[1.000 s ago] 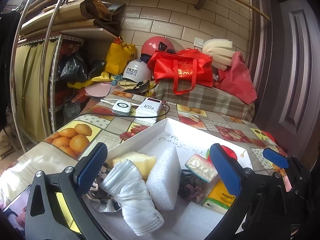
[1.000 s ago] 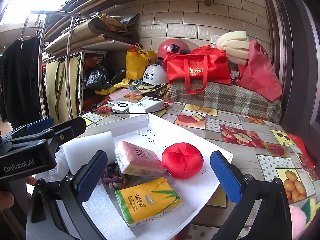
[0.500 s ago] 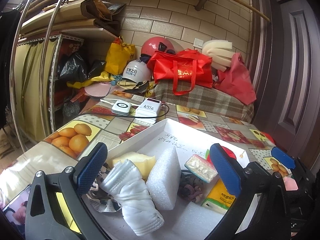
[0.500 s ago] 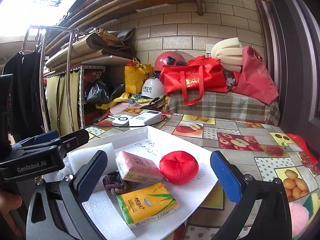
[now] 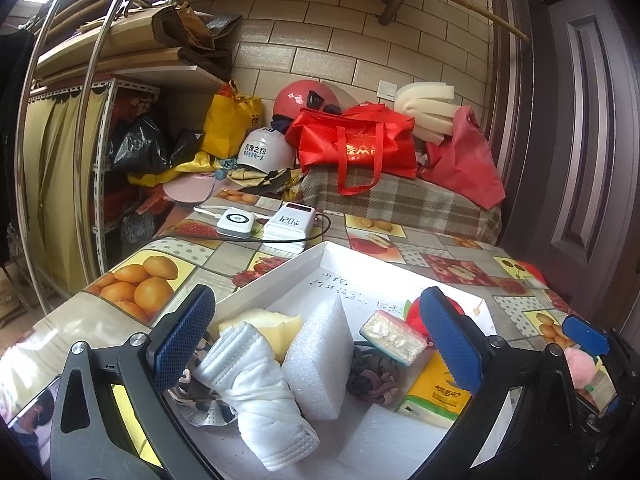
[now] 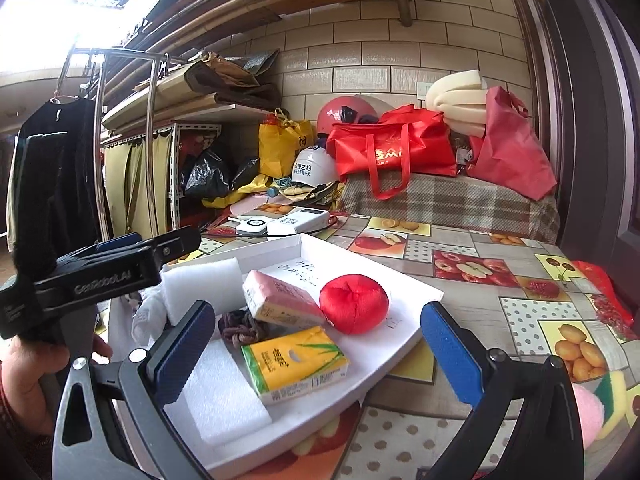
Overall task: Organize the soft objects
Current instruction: 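Move both tools back from the box toward the remaining table items, then grasp the yellow-green scrub sponge with the right tool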
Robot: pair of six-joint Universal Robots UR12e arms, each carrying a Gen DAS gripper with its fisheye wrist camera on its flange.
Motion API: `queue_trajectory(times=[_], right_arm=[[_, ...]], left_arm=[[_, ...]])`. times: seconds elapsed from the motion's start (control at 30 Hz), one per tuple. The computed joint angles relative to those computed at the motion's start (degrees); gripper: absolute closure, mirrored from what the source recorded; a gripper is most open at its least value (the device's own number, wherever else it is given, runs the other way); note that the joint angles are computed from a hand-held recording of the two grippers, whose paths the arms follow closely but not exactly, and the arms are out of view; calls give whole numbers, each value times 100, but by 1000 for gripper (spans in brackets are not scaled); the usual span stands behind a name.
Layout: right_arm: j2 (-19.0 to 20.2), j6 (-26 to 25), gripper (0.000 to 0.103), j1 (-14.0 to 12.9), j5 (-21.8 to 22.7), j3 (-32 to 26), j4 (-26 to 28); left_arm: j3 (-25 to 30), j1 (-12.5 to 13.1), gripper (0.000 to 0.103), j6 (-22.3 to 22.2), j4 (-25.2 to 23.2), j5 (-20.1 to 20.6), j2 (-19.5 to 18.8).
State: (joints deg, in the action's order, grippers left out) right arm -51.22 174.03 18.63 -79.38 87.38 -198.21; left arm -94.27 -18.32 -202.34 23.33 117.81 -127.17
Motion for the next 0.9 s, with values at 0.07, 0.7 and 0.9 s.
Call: queue_trajectory(times=[0.07,0.7,0.9], right_arm=[[-62,-63,0,-28,33,139,-151],[-1142,2065,0,-1232,-1570,1584,599],[-1133,2260,0,-1383,-1299,1540,951]], left_arm=[[-7,-1,0,15,27,-17,-3],[291,-372,0,1810,-228,-1494,-100],[629,-558,0,1914,-1029,-1789,-189]])
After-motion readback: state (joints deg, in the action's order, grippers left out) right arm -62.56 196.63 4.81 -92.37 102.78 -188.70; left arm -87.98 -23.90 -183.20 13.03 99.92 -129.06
